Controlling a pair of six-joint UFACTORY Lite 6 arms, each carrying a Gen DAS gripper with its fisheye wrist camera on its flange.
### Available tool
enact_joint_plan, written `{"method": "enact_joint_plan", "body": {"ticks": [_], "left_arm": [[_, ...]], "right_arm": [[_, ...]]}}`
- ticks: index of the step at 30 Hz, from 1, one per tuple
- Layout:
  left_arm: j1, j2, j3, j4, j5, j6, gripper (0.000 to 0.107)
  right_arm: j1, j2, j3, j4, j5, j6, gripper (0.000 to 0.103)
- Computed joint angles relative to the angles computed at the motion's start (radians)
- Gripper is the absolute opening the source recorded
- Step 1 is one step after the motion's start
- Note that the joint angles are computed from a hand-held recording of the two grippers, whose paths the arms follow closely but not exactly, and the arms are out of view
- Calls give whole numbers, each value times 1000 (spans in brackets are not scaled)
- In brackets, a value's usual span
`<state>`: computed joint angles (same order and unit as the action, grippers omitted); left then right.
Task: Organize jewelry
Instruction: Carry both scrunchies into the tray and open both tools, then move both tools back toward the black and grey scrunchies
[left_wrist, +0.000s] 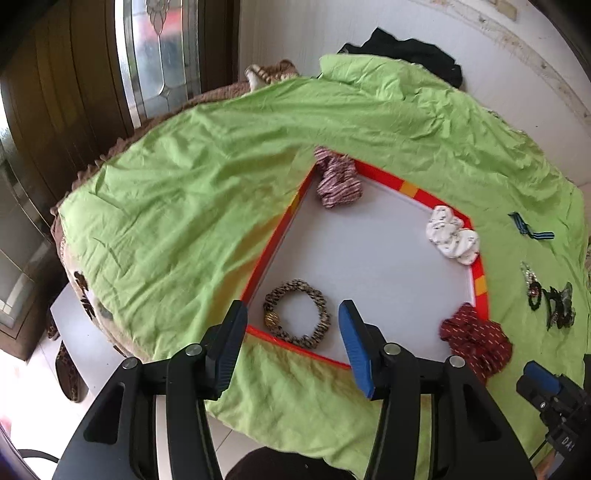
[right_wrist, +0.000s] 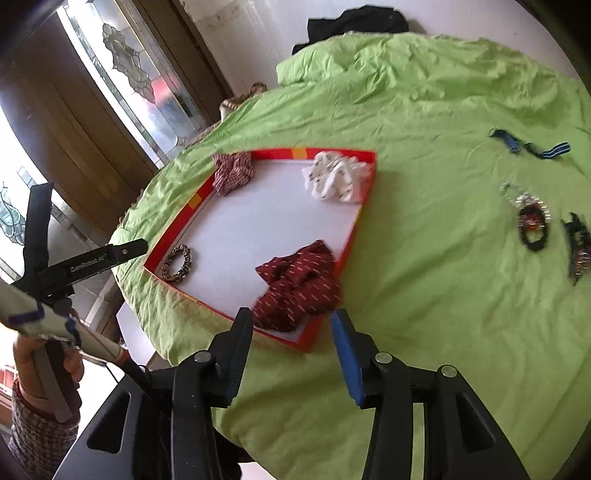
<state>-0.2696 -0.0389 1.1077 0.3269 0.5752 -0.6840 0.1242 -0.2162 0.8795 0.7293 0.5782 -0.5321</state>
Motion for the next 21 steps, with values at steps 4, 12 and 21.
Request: {"method": "enact_joint_plan", "body": {"ticks": [4, 12, 21], "left_arm": [[-113, -38, 2, 107, 58, -128, 54], [-401, 28, 120, 272, 189, -333, 55], [-619, 252, 350, 250, 230, -371, 55]], "right_arm": [[-136, -127, -91, 13, 69, -80, 51], [-554, -279, -223, 62, 237, -348, 51], [-1085, -129, -167, 124, 400, -693, 51]]}}
